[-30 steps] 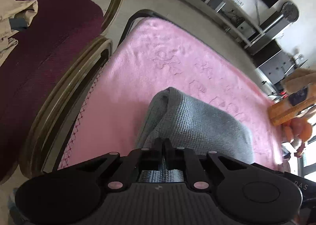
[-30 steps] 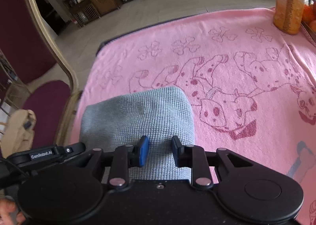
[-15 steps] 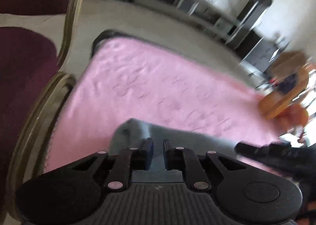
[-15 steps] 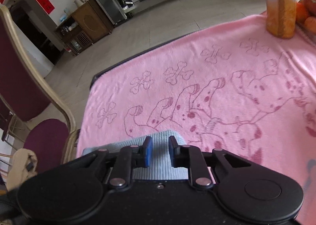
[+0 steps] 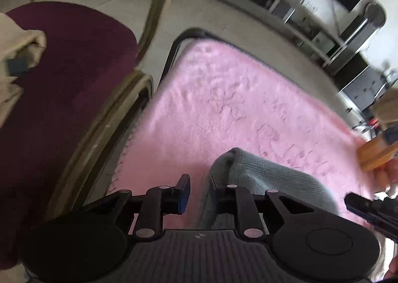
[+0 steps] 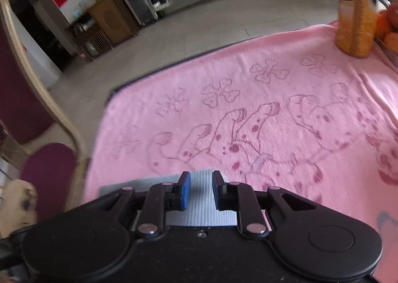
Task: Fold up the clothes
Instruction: 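Grasp the grey bundle end with both grippers, closing on the fabric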
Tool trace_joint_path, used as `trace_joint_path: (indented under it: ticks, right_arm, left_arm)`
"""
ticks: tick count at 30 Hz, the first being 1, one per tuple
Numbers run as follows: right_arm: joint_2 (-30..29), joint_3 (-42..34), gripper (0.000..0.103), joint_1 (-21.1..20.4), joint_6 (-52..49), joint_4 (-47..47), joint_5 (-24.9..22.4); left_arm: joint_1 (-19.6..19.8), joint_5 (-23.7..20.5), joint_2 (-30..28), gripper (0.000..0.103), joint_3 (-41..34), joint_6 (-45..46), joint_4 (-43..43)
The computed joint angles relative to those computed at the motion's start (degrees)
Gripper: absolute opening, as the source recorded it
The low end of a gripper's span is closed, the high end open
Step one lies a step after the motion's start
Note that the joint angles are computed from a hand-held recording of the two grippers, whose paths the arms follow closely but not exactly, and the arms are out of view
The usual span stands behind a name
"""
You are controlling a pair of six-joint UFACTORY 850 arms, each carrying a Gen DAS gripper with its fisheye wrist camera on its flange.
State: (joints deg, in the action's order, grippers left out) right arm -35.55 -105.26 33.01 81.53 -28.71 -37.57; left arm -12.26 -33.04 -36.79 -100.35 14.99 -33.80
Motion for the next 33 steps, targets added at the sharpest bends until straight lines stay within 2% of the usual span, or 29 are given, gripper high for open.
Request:
trace_joint_path:
  ticks: [2,5,8,10,13,16,18,20,23,24,25,26,28,29,33]
  right_arm:
    - [3.51,2.62,0.022,0.93,-0.01,0.47,-1.31]
    - [9.69,8.41,0.031,2.21,-0.29,2.16,0.28]
    - [14.50,13.37,0.033,4.23,1.59,-0.31,1.10]
    - [16.37,16.09,0.032,5.46,2.19,-1.55,2.24]
    - [16.32,18.75,0.029,6.46,3.78,-2.69,6.44]
    - [13.76,18.95,0.029,6.75,4.24,-1.75,9.73]
    - [11.36,17.50,0.028,7.00,2.05,0.15,8.09]
    - [9.03,15.65,0.028,7.24,-0.37,1.92,5.17]
    - [11.23,18.47,0.028,7.34,2.10,0.88,6.99]
    - [12.35,19.54,0.028,7.33,3.40,-0.03,7.70]
    - [13.47,20.58,0.029,7.33,4.74,-0.97,8.39]
    - [14.65,21.78,0.030,7.30,6.28,-1.86,9.33]
    - [17.26,24.72,0.040,7.12,10.24,-3.64,12.17]
    - [18.48,26.12,0.041,7.01,12.36,-4.55,13.53]
    - [21.16,30.14,0.051,6.39,19.73,-6.05,17.85]
  left_arm:
    - [1.28,-0.58,3.79,0.019,4.91,8.33,-8.85]
    - [2.97,-3.03,9.04,0.023,12.00,19.42,-19.59]
    - [3.74,-5.85,13.59,0.023,18.33,27.54,-25.67]
    - [3.40,-5.00,15.80,0.022,21.20,29.86,-26.81]
    - [1.89,-1.34,16.77,0.020,22.48,26.17,-21.69]
    - [0.36,0.37,14.71,0.015,20.22,13.84,-8.02]
    - [-0.12,-1.11,12.75,0.020,18.14,6.84,-0.84]
    - [0.05,-1.74,12.45,0.021,17.78,6.85,-0.76]
    - [0.69,-1.61,13.58,0.018,18.98,10.86,-4.58]
    - [1.47,-1.94,14.07,0.018,19.65,14.45,-9.01]
    - [2.32,-2.60,14.37,0.021,20.17,17.69,-13.57]
    - [3.09,-3.35,14.57,0.029,20.58,20.22,-17.48]
    - [4.58,-5.20,14.89,0.041,21.24,24.32,-24.34]
    - [4.91,-5.39,14.84,0.042,21.40,23.90,-24.99]
    - [5.07,-5.02,13.78,0.048,20.16,12.98,-17.01]
